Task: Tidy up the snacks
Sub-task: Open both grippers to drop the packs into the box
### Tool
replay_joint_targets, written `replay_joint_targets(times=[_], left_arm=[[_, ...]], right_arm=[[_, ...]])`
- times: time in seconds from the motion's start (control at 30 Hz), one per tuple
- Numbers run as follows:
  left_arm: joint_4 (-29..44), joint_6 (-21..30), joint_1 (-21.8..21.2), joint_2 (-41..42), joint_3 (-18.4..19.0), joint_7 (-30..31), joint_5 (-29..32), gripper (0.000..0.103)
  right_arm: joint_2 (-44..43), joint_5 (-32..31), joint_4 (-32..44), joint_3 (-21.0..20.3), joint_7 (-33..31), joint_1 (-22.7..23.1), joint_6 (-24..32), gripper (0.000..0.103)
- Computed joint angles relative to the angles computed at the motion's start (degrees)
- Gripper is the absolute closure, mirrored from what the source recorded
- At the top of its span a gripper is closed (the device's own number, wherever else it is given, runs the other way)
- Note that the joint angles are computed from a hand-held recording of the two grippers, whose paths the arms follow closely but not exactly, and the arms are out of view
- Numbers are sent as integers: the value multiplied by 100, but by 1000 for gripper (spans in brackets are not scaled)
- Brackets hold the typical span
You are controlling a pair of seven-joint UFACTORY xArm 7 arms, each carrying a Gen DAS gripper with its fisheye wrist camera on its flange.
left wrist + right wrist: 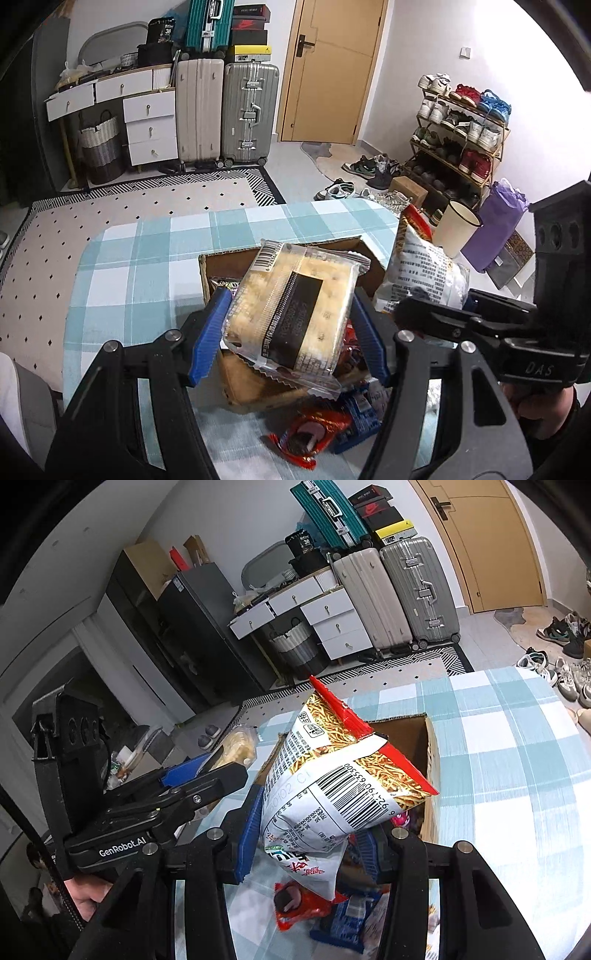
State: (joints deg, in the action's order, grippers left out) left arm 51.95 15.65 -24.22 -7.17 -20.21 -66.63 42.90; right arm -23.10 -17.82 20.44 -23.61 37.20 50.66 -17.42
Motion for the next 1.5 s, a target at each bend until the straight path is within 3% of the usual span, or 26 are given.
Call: replay_joint_targets(times=[0.2, 0.3, 0.43, 0.53, 0.67, 0.73, 0.77, 0.83, 0.9, 0.93, 1.1, 1.5], left_arm=[[273, -142, -38, 520, 227, -127, 200, 40], [445, -180, -159, 766, 417, -211, 346, 40], [608, -209, -325, 986, 681, -412, 549, 40], [672, -276, -401, 1130, 833, -336, 435, 40], [704, -361, -476, 1260, 977, -124, 199, 40], [696, -415, -495, 1297, 1014, 66, -15, 38], [679, -454, -510, 1295, 1044, 97, -76, 33], [689, -345, -599, 1269, 1147, -109, 110, 24], [621, -371, -612, 1195, 1195, -384, 367, 23], [574, -374, -591, 1150, 1170, -382, 343, 23], [391, -193, -522, 914, 1028, -691, 645, 23], [-148, 331, -193, 24, 287, -1174, 912, 20]], right_arm=[[281, -106, 300, -435, -79, 368, 120, 57], [473, -233, 595, -1057, -52, 942, 241, 57], [649, -74, 915, -1355, -326, 1319, 500, 57], [752, 106, 1053, -1521, -533, 1544, 599, 56], [873, 337, 1212, -2077, -826, 2149, 645, 54], [977, 508, 1216, -1798, -923, 1867, 611, 49], [1017, 597, 1216, -1713, -972, 1780, 576, 39], [1005, 766, 1124, -1351, -1055, 1391, 499, 32], [943, 778, 1049, -1189, -1067, 1180, 477, 32], [891, 846, 968, -810, -1084, 797, 472, 32], [577, 931, 643, 111, -1068, -168, 429, 32], [-389, 1372, -47, 1587, -1250, -1436, 589, 30]])
